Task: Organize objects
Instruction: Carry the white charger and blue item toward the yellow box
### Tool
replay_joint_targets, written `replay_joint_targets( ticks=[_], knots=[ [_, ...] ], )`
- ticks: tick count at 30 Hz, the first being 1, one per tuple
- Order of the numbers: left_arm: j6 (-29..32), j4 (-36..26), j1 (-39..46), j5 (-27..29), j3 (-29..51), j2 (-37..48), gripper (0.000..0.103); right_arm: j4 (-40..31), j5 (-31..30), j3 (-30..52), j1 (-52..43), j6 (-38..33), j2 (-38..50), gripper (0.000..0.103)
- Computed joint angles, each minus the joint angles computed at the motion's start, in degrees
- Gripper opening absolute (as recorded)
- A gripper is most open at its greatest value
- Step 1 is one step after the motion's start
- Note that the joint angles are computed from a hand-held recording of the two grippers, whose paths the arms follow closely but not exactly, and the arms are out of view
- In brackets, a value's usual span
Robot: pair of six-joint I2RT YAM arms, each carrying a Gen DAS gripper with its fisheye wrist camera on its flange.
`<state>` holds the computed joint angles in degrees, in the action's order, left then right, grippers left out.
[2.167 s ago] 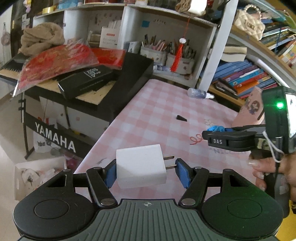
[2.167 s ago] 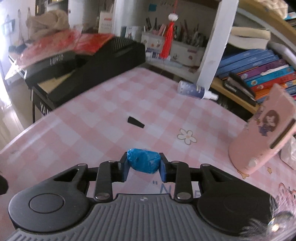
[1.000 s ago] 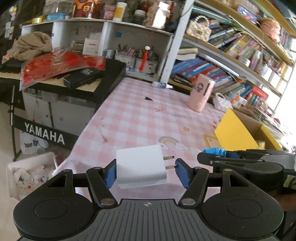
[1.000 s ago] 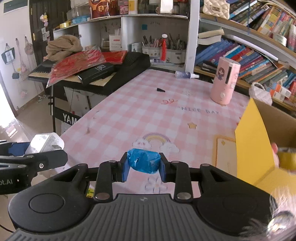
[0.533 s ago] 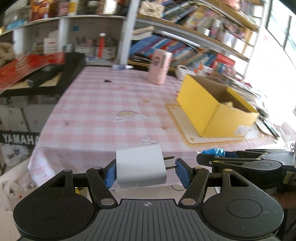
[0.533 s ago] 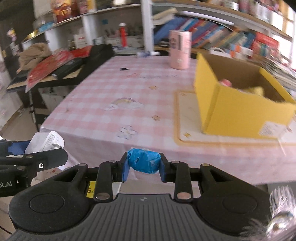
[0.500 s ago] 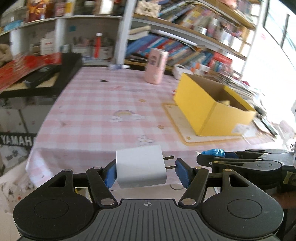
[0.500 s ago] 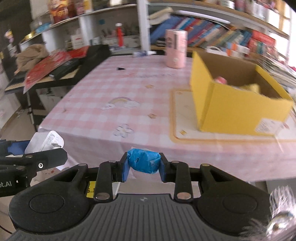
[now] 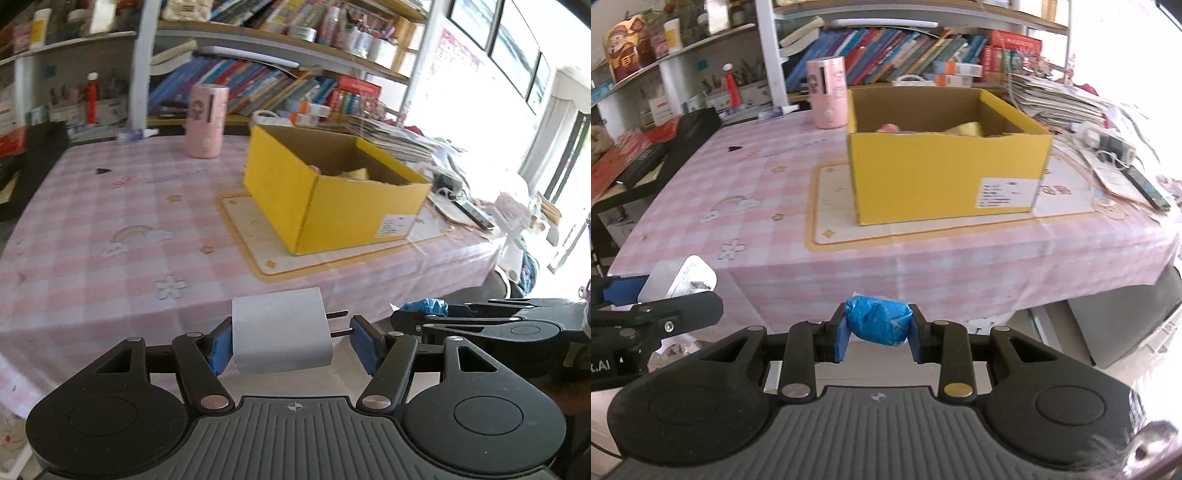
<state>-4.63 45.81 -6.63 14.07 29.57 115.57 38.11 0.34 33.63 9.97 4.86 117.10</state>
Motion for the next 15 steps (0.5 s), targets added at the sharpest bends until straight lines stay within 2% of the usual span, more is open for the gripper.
replay_joint_targets(
  ticks=[8,15],
  knots=[
    [-1.2,-4.0,-5.5,-1.8,6.6,2.8,0.065,-1.8,-2.7,1.8,-6.8,-2.0,0.7,0.029],
    [-3.5,-7.1,-9.1,-4.8,12.6,5.0,0.065,-6.8,-6.2,8.0,-11.6,-5.9,2.8,0.029]
  ],
)
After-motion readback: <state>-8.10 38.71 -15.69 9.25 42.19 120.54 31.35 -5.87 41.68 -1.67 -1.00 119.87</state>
